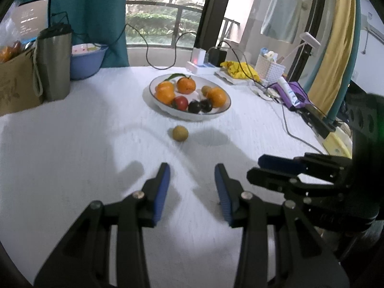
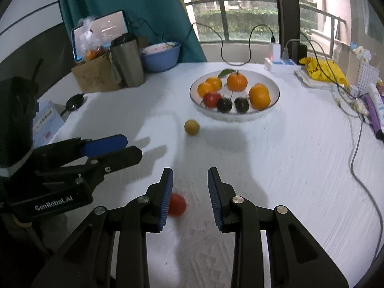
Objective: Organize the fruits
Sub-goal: 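Grasp the small red tomato with the right tool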
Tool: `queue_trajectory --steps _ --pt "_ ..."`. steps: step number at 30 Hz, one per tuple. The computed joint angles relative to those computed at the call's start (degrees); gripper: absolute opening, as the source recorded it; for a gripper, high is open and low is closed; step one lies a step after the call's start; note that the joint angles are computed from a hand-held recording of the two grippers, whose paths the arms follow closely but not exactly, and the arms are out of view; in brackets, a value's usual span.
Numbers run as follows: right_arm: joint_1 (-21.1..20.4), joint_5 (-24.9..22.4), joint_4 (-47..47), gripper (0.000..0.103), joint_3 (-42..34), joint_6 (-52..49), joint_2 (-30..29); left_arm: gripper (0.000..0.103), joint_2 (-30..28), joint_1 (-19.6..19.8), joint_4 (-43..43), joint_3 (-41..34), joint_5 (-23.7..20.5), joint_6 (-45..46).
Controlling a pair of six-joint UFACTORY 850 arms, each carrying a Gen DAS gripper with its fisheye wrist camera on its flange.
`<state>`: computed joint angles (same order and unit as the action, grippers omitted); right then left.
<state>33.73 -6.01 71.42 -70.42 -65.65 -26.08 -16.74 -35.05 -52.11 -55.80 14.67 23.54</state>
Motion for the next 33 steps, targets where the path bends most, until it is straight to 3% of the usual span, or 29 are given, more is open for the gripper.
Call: queue_trajectory --steps 9,20,28,33 --pt "0.6 -1.6 4.5 0.032 1.8 -4.3 0.0 0.04 0.8 -0.7 -5.4 1.5 0.0 4.5" --pt "-0.4 -5.9 3.5 0.032 0.2 -3.3 -2.5 0.04 -0.9 -0.1 -10.2 0.2 -1.1 8.9" --pt "-0.5 -8.0 1.6 0.03 -1.1 -3.7 -3.9 0.04 -3.0 0.5 -18.7 -2.6 -2.1 18.0" --pt "-1.5 -8.7 7.4 0.03 -1.3 -9.6 -3.8 0.04 -4.6 0.7 -25.1 -5.0 -2.7 25.2"
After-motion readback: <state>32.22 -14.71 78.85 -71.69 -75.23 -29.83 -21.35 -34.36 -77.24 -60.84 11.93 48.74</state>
